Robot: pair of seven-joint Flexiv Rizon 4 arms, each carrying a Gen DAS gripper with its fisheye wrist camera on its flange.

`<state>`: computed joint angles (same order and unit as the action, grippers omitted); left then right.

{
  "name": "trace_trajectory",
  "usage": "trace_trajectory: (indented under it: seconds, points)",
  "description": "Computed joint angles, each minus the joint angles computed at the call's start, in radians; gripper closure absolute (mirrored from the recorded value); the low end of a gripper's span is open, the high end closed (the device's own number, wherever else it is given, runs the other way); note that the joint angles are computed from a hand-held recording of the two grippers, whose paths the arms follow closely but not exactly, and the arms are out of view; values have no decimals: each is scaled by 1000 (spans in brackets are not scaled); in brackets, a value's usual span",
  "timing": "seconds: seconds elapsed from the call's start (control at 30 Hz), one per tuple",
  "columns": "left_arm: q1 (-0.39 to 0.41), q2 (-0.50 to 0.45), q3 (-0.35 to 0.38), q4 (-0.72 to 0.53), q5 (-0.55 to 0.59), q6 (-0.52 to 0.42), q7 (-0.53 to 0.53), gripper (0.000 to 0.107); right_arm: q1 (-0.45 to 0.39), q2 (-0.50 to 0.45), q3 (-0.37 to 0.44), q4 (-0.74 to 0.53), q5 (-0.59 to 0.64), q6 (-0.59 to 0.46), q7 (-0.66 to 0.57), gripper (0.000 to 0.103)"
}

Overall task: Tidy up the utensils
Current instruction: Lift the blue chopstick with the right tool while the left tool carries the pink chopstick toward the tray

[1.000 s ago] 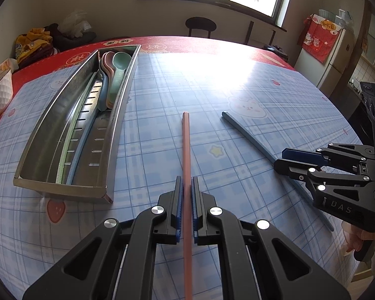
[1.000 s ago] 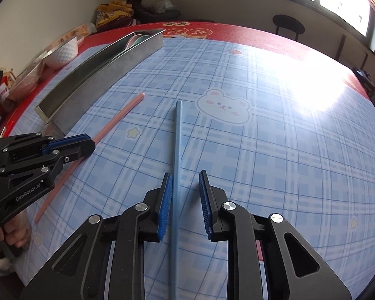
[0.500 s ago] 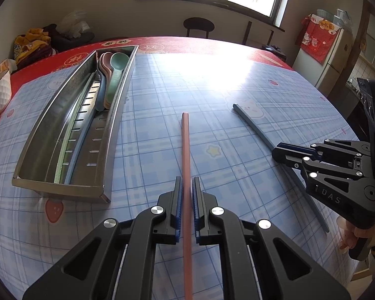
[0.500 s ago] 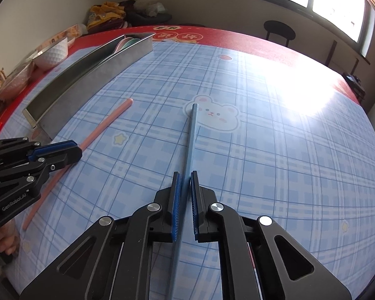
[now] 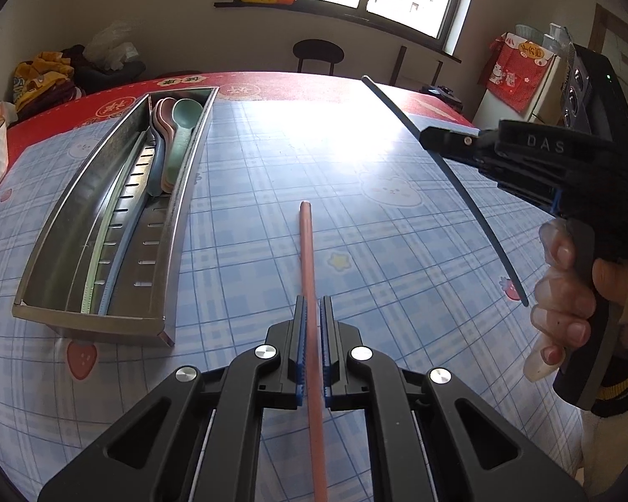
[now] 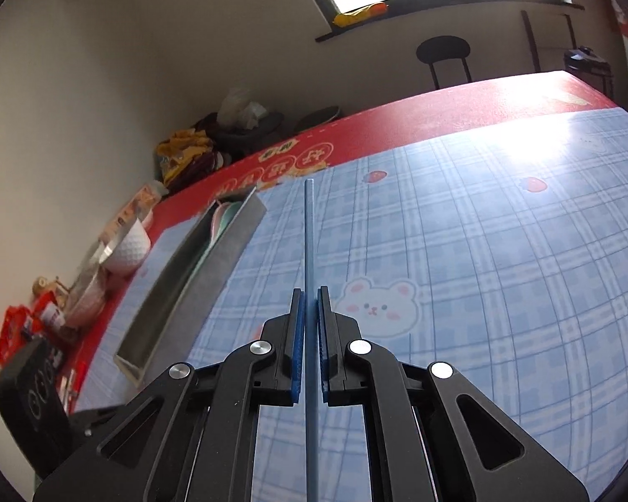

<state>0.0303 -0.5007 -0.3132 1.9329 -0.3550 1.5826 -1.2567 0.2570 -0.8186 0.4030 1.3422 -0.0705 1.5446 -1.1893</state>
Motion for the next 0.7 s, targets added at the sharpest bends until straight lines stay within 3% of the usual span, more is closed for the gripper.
trace_trajectory:
  seconds: [0.13, 0.23, 0.43, 0.57, 0.7]
  points:
    - [-8, -1, 12, -5, -1, -9, -8, 102, -43, -63, 110, -74, 4, -26, -55, 97]
    - [1, -1, 0, -1, -4, 1, -6, 103, -26, -51, 88, -57, 7, -38, -87, 97]
    - [-30, -4, 38, -23, 5, -40, -5, 102, -50, -55, 140, -58, 65, -68, -155, 97]
    - [-110, -8, 138, -55, 36, -81, -41, 100, -57, -48, 156, -50, 100, -66, -189, 97]
    - [-237, -18, 296, -101, 131, -114, -116, 100, -73, -47, 183, -46, 134, -63, -222, 97]
